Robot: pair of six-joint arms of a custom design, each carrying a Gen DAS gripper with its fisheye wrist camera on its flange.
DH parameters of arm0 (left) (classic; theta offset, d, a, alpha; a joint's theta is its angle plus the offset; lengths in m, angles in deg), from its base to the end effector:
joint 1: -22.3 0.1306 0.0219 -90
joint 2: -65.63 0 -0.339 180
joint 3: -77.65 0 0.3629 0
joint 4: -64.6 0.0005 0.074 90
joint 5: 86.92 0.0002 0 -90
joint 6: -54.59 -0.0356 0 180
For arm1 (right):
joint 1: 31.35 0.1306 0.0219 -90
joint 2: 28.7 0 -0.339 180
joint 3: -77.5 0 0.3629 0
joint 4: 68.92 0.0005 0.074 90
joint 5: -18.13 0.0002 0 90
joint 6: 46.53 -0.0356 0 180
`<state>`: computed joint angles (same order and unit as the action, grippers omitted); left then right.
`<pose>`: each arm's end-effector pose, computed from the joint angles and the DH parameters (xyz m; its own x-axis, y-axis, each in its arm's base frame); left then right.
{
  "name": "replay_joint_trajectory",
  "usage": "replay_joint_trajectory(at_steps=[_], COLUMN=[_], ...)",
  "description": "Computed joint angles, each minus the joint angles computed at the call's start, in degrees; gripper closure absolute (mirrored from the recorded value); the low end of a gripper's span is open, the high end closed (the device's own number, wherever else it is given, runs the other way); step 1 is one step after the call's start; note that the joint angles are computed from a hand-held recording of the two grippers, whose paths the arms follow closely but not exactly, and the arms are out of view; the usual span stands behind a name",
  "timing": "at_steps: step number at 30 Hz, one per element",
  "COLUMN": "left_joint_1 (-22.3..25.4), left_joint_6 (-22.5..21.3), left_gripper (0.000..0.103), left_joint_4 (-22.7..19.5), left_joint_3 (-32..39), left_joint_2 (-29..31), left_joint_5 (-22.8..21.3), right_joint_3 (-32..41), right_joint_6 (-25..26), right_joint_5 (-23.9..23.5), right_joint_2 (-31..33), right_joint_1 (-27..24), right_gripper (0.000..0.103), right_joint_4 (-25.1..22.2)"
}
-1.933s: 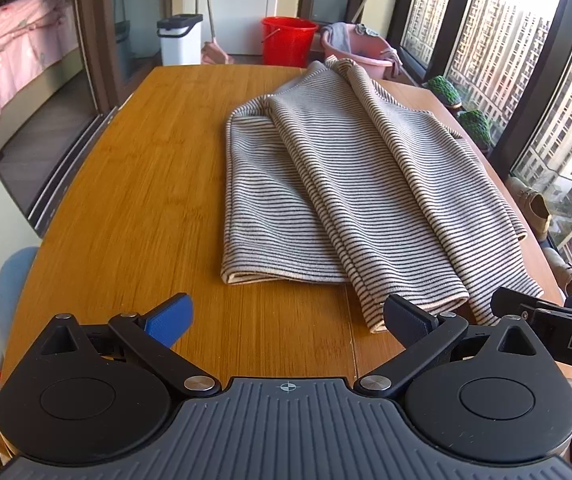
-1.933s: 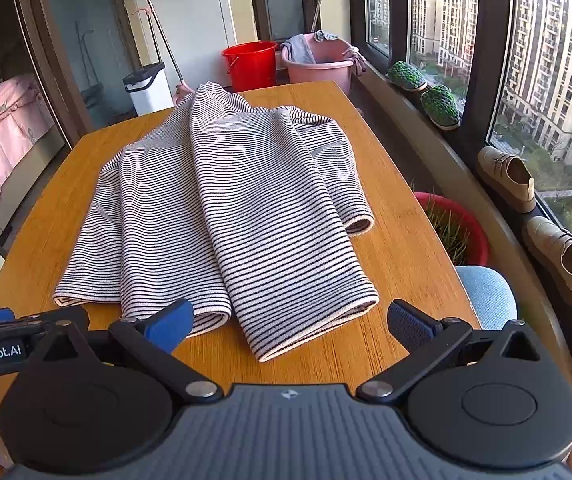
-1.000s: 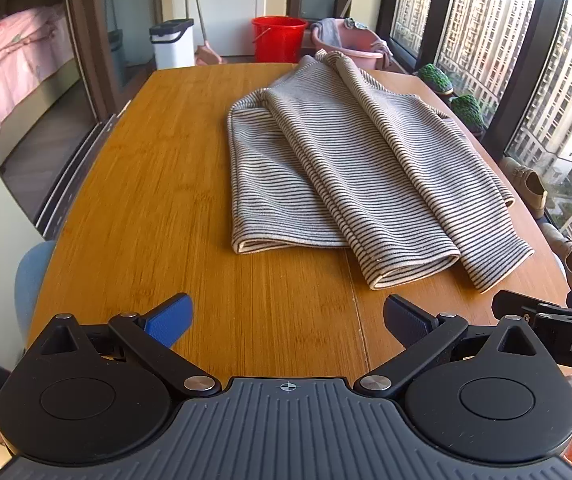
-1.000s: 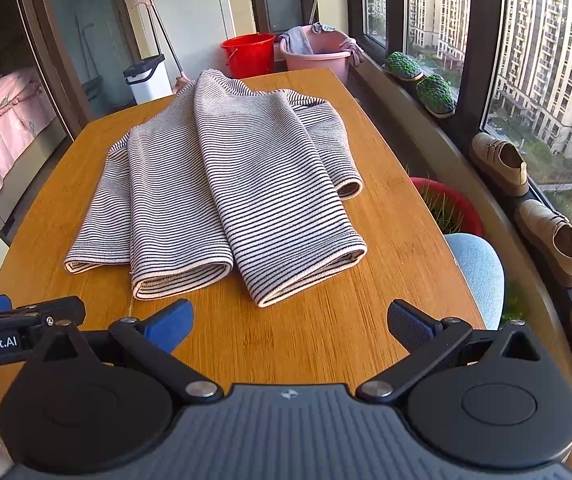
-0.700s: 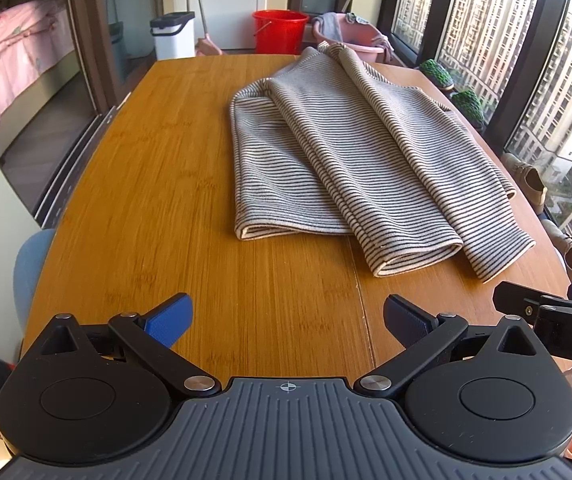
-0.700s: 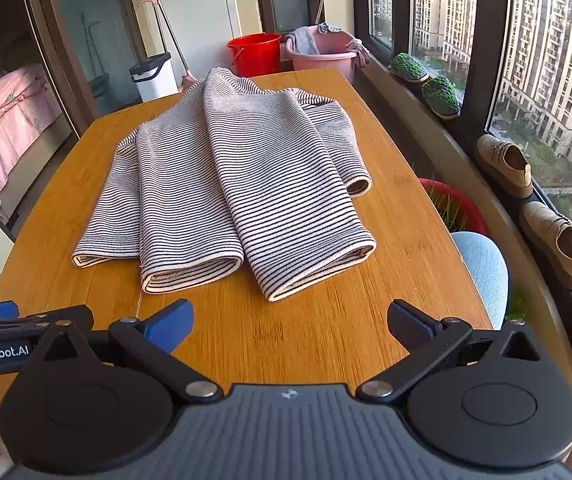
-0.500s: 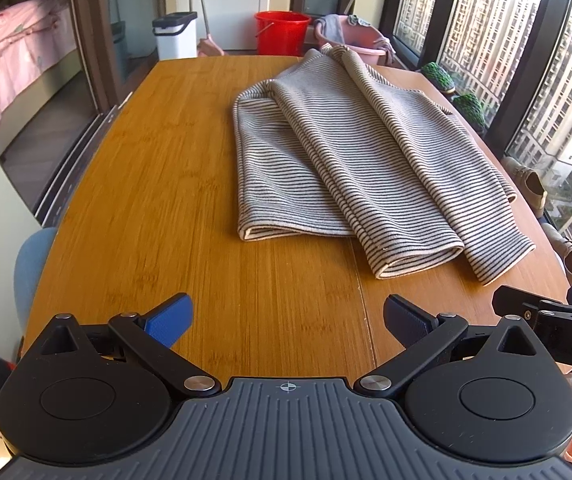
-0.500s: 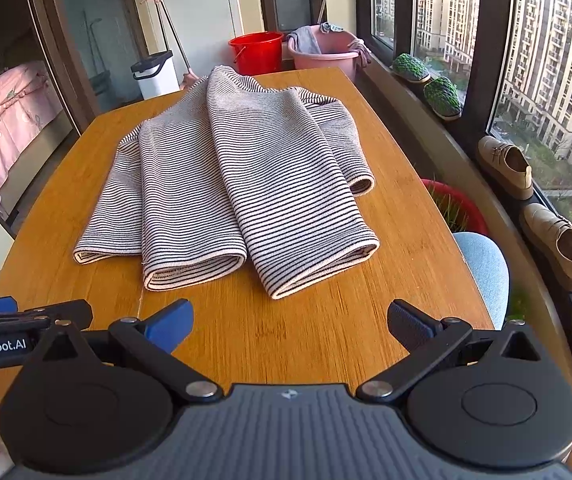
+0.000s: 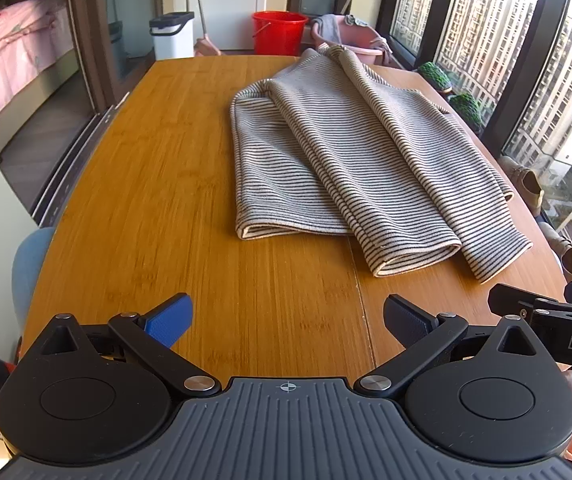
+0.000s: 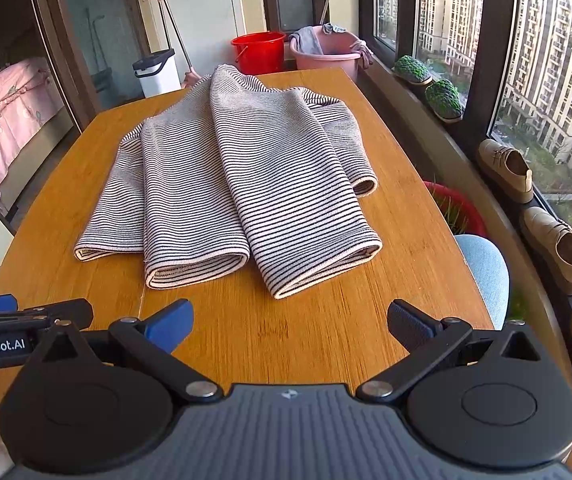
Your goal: Fold clothes
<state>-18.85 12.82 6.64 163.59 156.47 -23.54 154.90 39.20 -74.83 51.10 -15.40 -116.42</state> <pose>0.3389 -0.2756 0.3443 -0.7703 -0.2123 -0.6013 -0.2104 0.9748 -0.0746 0.3793 0.1098 0.3651 -0.7562 -0.1388 -0.6394 -0.2508 0.9641 0.0873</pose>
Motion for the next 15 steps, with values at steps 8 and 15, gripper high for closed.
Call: replay_joint_trajectory(at_steps=[8, 15], left_joint_1=[-0.08, 0.09], left_joint_6=[0.02, 0.02], left_gripper=[0.000, 0.000], left_joint_4=[-0.13, -0.28], left_joint_3=[0.08, 0.32], left_joint_2=[-0.25, -0.25], left_joint_5=[-0.12, 0.01], right_joint_3=[0.04, 0.18], right_joint_6=[0.00, 0.12], right_joint_5=[0.06, 0.21], right_joint_2=[-0.32, -0.31], right_joint_1=[0.02, 0.26], right_gripper=[0.000, 0.000], right_joint_4=[-0.17, -0.40])
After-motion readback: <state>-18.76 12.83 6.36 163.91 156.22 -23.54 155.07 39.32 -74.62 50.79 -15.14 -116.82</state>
